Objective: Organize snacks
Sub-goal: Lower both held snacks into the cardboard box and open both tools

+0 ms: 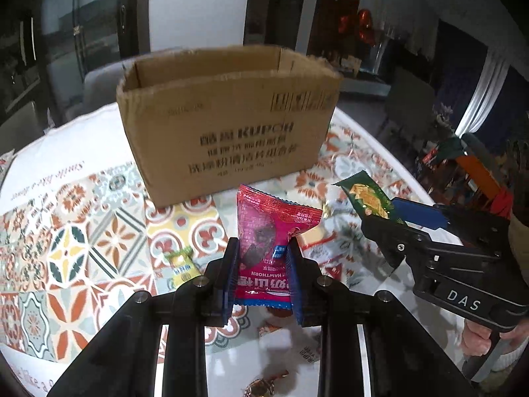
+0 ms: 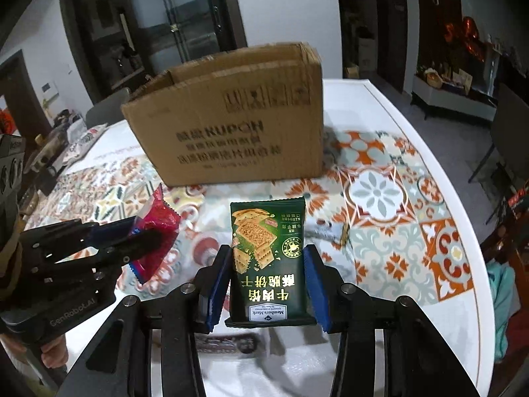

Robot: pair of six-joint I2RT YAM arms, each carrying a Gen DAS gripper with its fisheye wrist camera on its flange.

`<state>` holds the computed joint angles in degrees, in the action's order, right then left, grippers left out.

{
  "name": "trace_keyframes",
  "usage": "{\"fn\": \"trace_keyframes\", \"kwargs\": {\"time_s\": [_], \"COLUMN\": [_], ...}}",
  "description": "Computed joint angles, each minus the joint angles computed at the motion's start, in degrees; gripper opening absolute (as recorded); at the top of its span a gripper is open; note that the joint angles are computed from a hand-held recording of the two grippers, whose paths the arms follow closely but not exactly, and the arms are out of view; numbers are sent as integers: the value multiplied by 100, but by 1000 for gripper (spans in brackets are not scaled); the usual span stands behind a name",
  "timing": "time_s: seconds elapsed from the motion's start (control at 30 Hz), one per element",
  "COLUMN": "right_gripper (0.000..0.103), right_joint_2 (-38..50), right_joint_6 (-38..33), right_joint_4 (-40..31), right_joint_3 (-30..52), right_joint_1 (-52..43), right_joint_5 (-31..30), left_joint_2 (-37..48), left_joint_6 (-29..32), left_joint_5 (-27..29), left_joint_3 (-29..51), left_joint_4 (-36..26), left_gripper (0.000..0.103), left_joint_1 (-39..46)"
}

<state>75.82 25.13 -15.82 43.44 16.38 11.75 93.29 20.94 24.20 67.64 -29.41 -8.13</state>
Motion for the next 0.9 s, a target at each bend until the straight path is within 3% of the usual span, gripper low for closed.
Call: {"fn": "trace_keyframes", "kwargs": {"time_s": [0.43,0.9], "right_gripper": [45,45], "right_joint_2": [-87,1102], "right_joint_6": [-814,-1761], "right_joint_4": [-446,-1535], "right_joint_3": [1151,3500], "right_joint_1": [-48,-536], "right_joint_5": [216,-306], "left_joint_2": [-182,1095], "left_joint_6": [-253,-336], "left_joint_5": [-133,-386], "left_joint_3": [942,3480], "left_joint_4": [-175,-1332], "left_gripper": [27,27], "left_joint_1": [2,-67]}}
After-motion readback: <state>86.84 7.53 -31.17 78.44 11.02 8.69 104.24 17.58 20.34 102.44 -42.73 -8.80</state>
